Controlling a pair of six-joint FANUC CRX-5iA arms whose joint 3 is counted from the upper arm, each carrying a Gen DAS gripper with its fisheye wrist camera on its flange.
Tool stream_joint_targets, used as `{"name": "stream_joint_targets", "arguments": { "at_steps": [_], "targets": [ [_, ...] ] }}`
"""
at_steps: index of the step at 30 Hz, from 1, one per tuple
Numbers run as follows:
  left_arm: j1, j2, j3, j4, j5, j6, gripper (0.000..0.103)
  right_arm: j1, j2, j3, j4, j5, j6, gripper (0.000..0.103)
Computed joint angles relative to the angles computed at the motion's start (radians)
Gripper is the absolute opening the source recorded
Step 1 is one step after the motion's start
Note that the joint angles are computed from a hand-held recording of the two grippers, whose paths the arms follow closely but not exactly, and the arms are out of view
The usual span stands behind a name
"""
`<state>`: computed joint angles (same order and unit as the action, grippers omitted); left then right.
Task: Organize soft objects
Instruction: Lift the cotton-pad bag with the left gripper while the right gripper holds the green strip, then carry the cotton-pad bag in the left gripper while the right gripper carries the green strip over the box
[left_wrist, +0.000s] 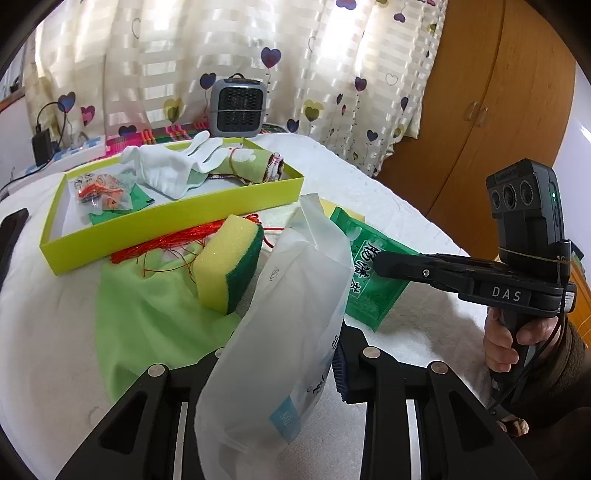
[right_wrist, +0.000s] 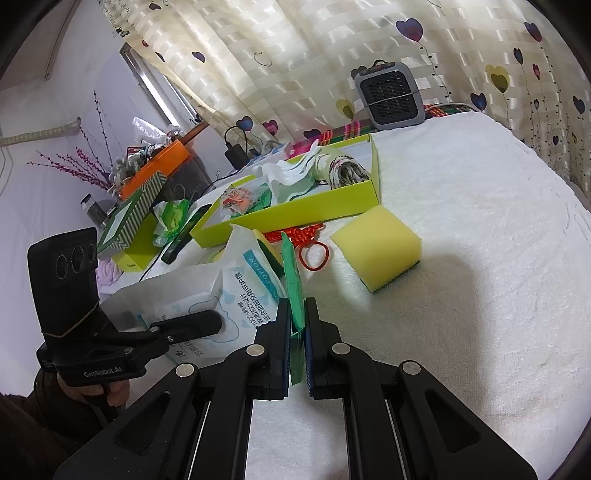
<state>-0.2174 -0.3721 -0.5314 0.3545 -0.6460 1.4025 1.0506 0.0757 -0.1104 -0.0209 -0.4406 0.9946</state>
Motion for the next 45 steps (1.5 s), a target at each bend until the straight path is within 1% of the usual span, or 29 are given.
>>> {"name": "stream_joint_targets", "arguments": {
  "at_steps": [8,19,29,35,42,45],
  "targets": [
    [-0.011,-0.031,-0.005,-0.027,0.005,0.025,0.029,0.010,-0.011,-0.014,0.040,0.008,-0.040,0.007],
    [-0.014,-0.083,-0.012,-0.057,0.004,0.050,0.029,0.035,-0.033,-0.045,0.134,0.028,-0.124,0.007],
    [-0.010,-0.113,0.007,-0.098,-0.006,0.081,0.029,0.042,-0.046,-0.061,0.204,0.054,-0.187,0.007],
    [0.002,-0.124,0.008,-0.099,-0.009,0.085,0.029,0.043,-0.046,-0.056,0.213,0.057,-0.192,0.007],
    [0.014,-0.135,0.023,-0.131,-0.016,0.106,0.029,0.042,-0.044,-0.047,0.223,0.065,-0.190,0.007],
    [0.031,-0.136,0.033,-0.135,-0.019,0.096,0.029,0.038,-0.037,-0.031,0.212,0.063,-0.172,0.007]
  ]
}}
